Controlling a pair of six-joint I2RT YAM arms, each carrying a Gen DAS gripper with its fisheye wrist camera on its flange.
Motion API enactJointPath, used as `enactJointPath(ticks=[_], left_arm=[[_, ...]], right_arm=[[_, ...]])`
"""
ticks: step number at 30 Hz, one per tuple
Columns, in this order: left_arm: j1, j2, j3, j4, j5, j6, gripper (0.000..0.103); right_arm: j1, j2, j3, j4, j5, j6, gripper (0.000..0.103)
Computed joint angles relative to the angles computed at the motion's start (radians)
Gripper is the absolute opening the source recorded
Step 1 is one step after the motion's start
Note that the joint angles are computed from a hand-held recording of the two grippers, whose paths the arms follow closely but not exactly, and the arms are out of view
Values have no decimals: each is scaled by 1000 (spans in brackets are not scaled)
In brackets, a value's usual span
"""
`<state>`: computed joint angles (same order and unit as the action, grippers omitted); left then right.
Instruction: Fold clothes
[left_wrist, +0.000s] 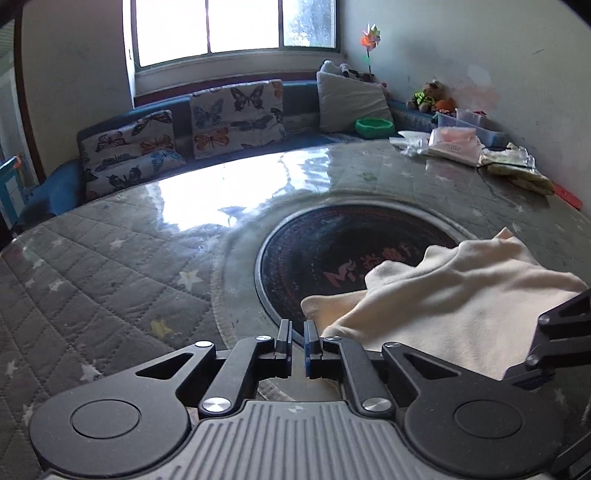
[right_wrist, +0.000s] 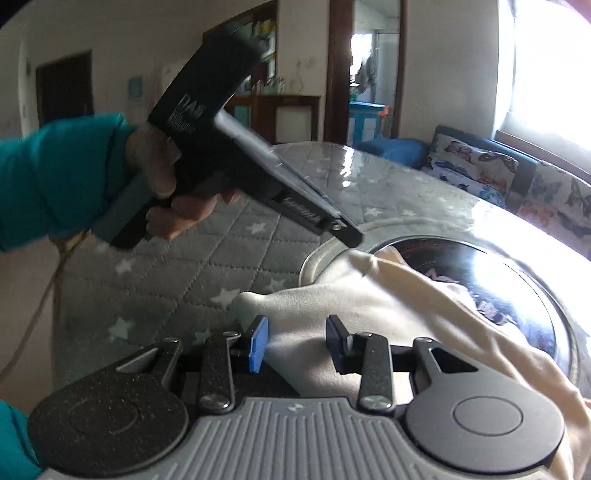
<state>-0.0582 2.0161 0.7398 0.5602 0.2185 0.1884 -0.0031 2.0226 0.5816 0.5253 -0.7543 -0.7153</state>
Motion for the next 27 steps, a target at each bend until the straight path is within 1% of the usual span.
enactJointPath(ticks=[2,4,5,7,11,13,15,17,19,20,23,25,27], left_arm=[[-8,-34,-37,28,-2,-18,7],[-24,-69,-78,57,24,-42,7],[-36,-81,-97,70,40,-53,7],[-65,-90,-120,87,65,-76,7],[-116,-64,-136,111,82,-100,7],[-128,-40,-133,109,80,-112,7],[-133,-18,-136,111,68,-116,8],[-128,-3,-140,109,55,-111,8],[-114,-6,-148,108,66,-116,8],[-110,-16,-158,111,69,-119,8],[-114,-45,-187,133,74,-124,9],[-119,-53,-199,143,74,-121,9],[-126,-40,-197,138,55,-115,9]], right_arm=[[-52,-34,-21,-12,-34,36,36],[-99,-55,-34,-21,-41,51,36],[-147,-67,-42,-31,-41,61,36],[-205,-73,-58,-1,-24,88,36],[-288,-54,-50,25,24,150,36],[-327,-17,-35,41,34,175,36],[-363,12,-6,16,39,184,36],[-387,17,7,-10,17,183,36],[-397,-11,-1,-14,4,172,36],[-393,-18,-6,3,0,180,36],[-372,-14,4,57,8,237,36],[-337,17,30,84,46,283,36],[-322,47,52,93,77,300,36]])
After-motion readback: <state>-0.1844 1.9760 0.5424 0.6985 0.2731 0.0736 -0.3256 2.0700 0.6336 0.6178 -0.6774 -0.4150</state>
